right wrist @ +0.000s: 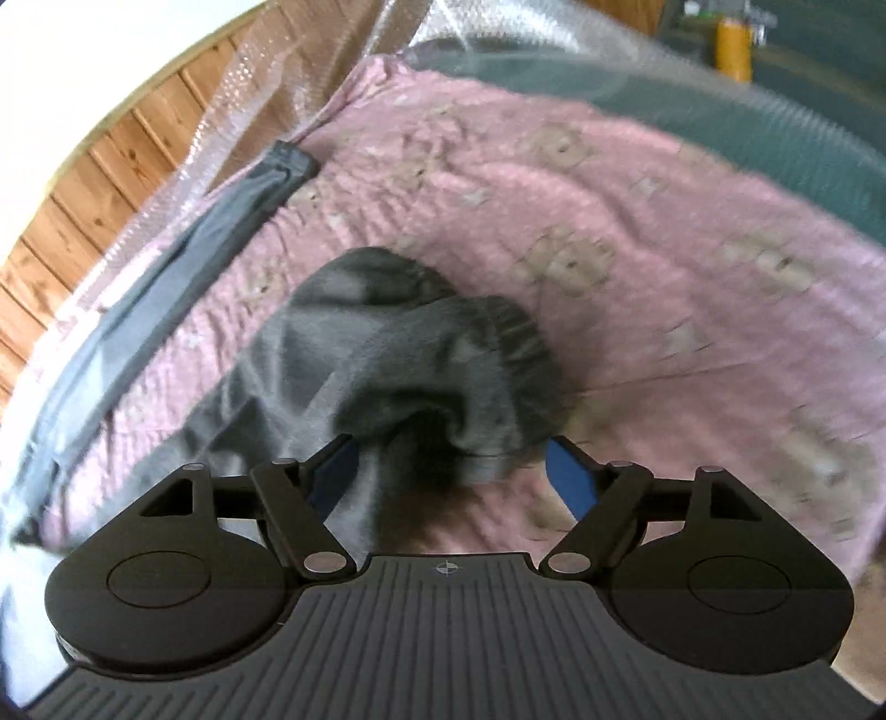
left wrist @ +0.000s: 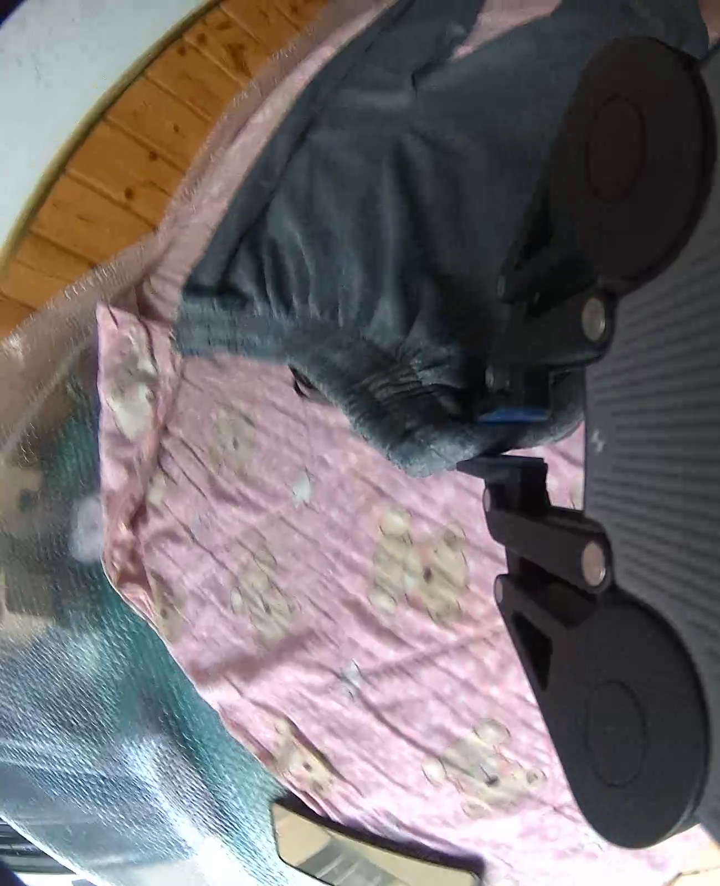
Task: Fold clothes
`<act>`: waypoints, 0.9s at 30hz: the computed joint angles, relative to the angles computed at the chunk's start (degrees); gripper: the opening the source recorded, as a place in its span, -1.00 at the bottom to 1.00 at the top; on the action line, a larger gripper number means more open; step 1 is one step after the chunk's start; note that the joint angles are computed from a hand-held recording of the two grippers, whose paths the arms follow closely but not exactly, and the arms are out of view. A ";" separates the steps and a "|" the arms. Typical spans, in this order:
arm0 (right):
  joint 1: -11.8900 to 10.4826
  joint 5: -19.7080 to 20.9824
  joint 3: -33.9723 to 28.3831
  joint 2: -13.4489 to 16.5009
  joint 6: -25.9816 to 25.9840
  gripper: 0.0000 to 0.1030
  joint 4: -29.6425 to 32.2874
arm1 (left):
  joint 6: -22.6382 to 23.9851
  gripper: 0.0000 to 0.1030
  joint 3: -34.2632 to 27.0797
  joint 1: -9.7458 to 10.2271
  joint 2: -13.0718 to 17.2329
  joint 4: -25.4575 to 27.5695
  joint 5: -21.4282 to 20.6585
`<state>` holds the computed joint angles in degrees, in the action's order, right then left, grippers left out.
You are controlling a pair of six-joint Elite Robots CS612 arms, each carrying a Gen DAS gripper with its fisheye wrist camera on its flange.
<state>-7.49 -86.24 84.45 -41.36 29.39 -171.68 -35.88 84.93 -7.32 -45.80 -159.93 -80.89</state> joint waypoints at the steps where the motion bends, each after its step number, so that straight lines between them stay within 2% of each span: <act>1: 0.08 -0.55 -0.52 0.58 1.37 0.53 -0.31 | 0.01 -0.79 -0.35 -0.20 0.19 -0.42 0.19; 3: 0.25 -2.07 -1.45 1.62 4.23 0.50 -0.62 | -0.18 -0.79 -1.27 -0.76 0.29 0.20 1.42; 4: 0.14 -2.02 -1.98 2.02 4.60 0.33 -0.75 | -0.44 -0.79 -1.86 -0.96 0.31 0.75 1.91; 5: -0.09 -1.05 -3.06 2.40 4.30 -0.45 0.38 | -0.78 -0.79 -2.57 -1.13 0.36 1.34 2.38; 6: -0.33 -0.09 -4.14 2.79 3.98 -0.81 1.52 | -1.05 -0.79 -3.26 -1.25 0.36 2.01 2.81; 10: -0.57 1.95 -8.43 3.71 -0.07 -0.83 -1.04 | -1.84 -0.79 -5.59 -1.15 0.23 2.89 4.15; 13: -1.00 4.31 -10.48 3.11 -0.72 -0.85 -7.43 | -2.69 -0.79 -5.45 -0.97 -0.81 1.59 4.79; 16: -1.54 6.02 -10.20 1.33 -2.53 -0.85 -14.52 | -2.41 -0.79 -3.27 -0.94 -2.31 0.26 4.17; 19: -2.14 6.58 -7.22 -0.97 -4.10 -0.85 -17.72 | -1.40 -0.78 -1.22 -0.80 -3.02 1.04 1.24; 21: -2.33 5.51 -5.57 -1.46 -5.98 -0.85 -13.14 | -0.12 -0.78 -0.48 -0.85 -2.83 3.21 -0.64; 24: -2.53 3.66 -4.27 -1.08 -7.61 -0.85 -4.19 | 2.77 -0.77 -0.76 -1.74 -1.63 9.54 0.26; 27: -2.60 1.48 -4.62 0.60 -7.43 -0.76 6.29 | 2.22 -0.75 -0.23 -2.35 -1.13 11.48 2.41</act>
<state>-10.09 -84.76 79.82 -40.76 21.96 -165.39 -33.65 84.70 -9.68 -46.94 -148.45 -78.47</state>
